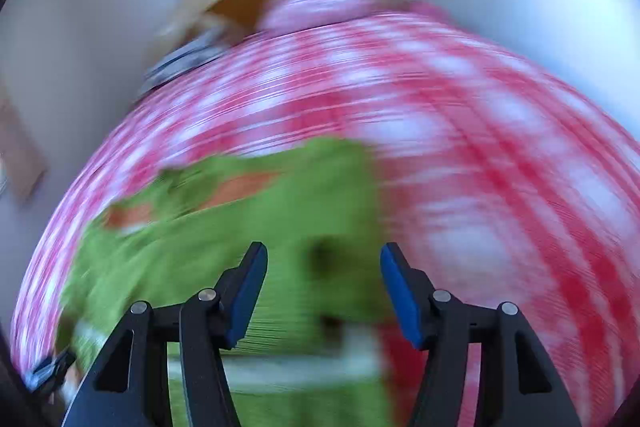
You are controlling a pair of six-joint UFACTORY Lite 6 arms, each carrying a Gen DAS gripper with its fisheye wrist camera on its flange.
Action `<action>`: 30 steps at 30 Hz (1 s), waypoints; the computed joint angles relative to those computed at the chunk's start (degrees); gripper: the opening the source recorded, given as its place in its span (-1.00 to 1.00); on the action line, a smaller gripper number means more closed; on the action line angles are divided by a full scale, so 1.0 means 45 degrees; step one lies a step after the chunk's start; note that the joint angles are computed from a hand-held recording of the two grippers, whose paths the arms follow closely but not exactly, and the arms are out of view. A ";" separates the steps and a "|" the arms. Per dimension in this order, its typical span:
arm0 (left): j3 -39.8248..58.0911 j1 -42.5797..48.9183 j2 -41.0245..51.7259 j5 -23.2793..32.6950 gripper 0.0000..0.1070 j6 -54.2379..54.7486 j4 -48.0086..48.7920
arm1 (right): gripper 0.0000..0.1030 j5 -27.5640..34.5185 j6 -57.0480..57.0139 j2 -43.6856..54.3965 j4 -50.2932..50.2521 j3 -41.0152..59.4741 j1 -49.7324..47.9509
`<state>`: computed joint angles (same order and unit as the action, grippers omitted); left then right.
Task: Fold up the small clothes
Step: 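Grasp the ribbed hem with the right gripper while the left gripper grasps the hem too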
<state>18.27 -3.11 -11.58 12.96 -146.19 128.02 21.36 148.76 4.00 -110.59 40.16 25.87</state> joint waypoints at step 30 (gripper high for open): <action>-0.0442 -0.0687 -0.0982 0.0131 0.93 0.4297 -0.4124 | 0.47 -0.1534 -0.0073 -0.6132 0.0256 -0.3557 0.2615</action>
<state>16.28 -6.20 -16.00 13.55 -126.85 109.47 14.45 148.43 -23.60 -109.44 24.15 37.63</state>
